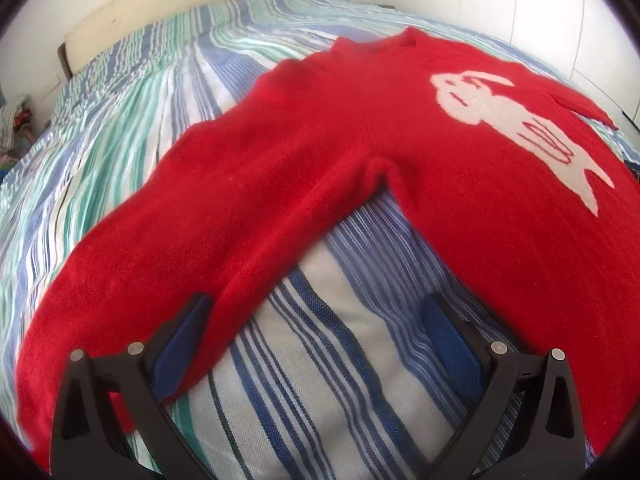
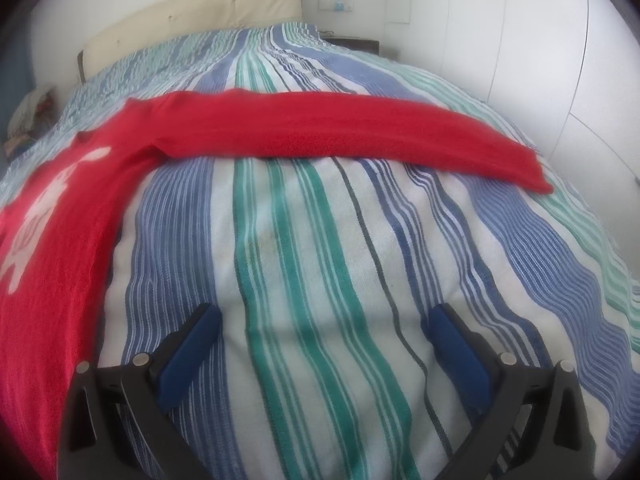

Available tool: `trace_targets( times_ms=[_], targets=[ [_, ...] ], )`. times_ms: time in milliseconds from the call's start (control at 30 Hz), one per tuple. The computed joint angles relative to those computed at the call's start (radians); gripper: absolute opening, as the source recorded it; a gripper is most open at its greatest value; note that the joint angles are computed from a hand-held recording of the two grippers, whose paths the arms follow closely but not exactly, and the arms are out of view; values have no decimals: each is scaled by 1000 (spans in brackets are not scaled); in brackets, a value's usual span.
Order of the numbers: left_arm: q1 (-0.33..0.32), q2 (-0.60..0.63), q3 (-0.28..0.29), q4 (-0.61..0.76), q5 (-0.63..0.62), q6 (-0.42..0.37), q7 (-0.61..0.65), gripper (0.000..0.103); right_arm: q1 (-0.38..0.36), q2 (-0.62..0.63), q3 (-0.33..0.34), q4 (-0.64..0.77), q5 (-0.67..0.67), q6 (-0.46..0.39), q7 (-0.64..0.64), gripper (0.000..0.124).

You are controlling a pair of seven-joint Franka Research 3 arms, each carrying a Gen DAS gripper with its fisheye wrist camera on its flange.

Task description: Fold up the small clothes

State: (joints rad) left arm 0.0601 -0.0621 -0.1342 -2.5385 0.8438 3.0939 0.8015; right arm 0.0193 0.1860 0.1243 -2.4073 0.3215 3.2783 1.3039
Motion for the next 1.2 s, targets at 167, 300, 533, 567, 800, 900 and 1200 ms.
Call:
trace_targets(
  times_ms=[167,300,533,567,800,900,1200],
  targets=[
    [0,0,0,0,1,0,-1,103,167,16,-162,20,1,-11,16,103],
    [0,0,0,0,1,0,-1,103,218,21,-209,25,0,-13,24,103],
    [-1,-1,0,0,-2,-2,0,103,249,23,-239,22,4,-4,25,103],
    [-1,-1,0,0,-3,-2,1,103,248,23,-238,23,4,-5,24,103],
    [-1,-1,-1,0,-2,-2,0,103,265,21,-252,21,9,-5,23,103],
    [-1,-1,-1,0,-2,-2,0,103,269,21,-255,21,10,-4,23,103],
    [-2,-2,-1,0,-5,-4,3,103,262,21,-250,20,11,-4,20,103]
  ],
)
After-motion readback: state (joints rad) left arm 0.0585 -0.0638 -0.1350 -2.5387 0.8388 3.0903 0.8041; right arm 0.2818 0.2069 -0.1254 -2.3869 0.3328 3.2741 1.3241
